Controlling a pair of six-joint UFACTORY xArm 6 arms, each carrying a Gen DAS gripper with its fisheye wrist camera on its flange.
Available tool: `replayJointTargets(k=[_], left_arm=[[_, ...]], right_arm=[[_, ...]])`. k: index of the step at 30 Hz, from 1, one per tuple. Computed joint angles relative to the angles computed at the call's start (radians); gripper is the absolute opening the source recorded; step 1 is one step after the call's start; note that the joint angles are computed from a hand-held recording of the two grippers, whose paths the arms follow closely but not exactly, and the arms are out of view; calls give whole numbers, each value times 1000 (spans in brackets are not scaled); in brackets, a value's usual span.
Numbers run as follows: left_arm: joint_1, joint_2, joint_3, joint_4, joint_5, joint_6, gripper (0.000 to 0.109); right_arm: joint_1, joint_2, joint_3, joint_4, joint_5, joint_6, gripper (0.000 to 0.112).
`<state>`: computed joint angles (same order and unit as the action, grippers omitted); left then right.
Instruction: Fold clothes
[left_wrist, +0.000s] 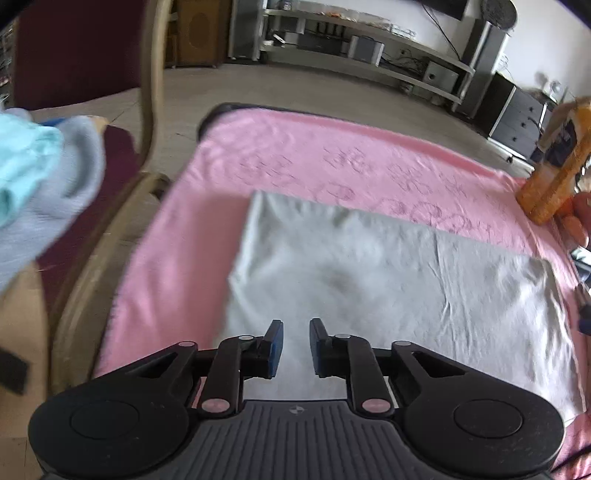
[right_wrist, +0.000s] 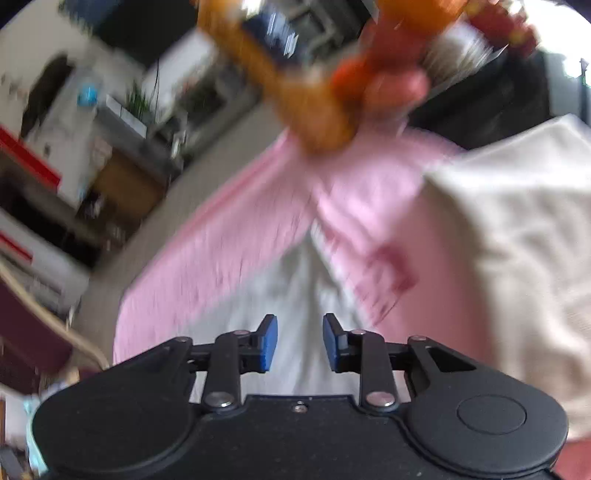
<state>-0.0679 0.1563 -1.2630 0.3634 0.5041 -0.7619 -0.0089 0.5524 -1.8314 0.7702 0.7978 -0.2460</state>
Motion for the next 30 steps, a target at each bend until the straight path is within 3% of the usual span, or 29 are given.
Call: replayJointTargets(k=[2,4,7,8,10,14,17,18,20,25,30], left_arm=[[-5,36,-27,29,-3,5,16],[-5,53,-37,51,10,-17,16],[2,78,-62,79,68,-48,17],[3,76,-63,84,80,-46,22],[3,70,-66,90,103,-40,22],[-6,29,-51,176,222,-74,23],[-18,-2,-42,270,365,-111,17],[-15,-22,-26,271,373,-110,17],[-4,-100,49,243,323,-125,17],[3,-268,227,138,116,-120,17],[-32,-258,246,88,20,-80,17]], right_arm=[[14,76,-92,8,86,-19,20],[23,138,-173,15,153,-44,20],[15,196,-249,-23,208,30,19],[7,216,-277,-42,226,68,7],[-15,250,-326,-54,254,153,2],[-55,172,-201,-78,159,322,2],[-62,93,-98,-228,76,405,11],[-60,54,-46,-281,32,405,14],[-70,-23,45,-261,-29,353,15],[-102,-195,276,76,-138,81,19],[-91,-204,294,159,-46,-34,24]])
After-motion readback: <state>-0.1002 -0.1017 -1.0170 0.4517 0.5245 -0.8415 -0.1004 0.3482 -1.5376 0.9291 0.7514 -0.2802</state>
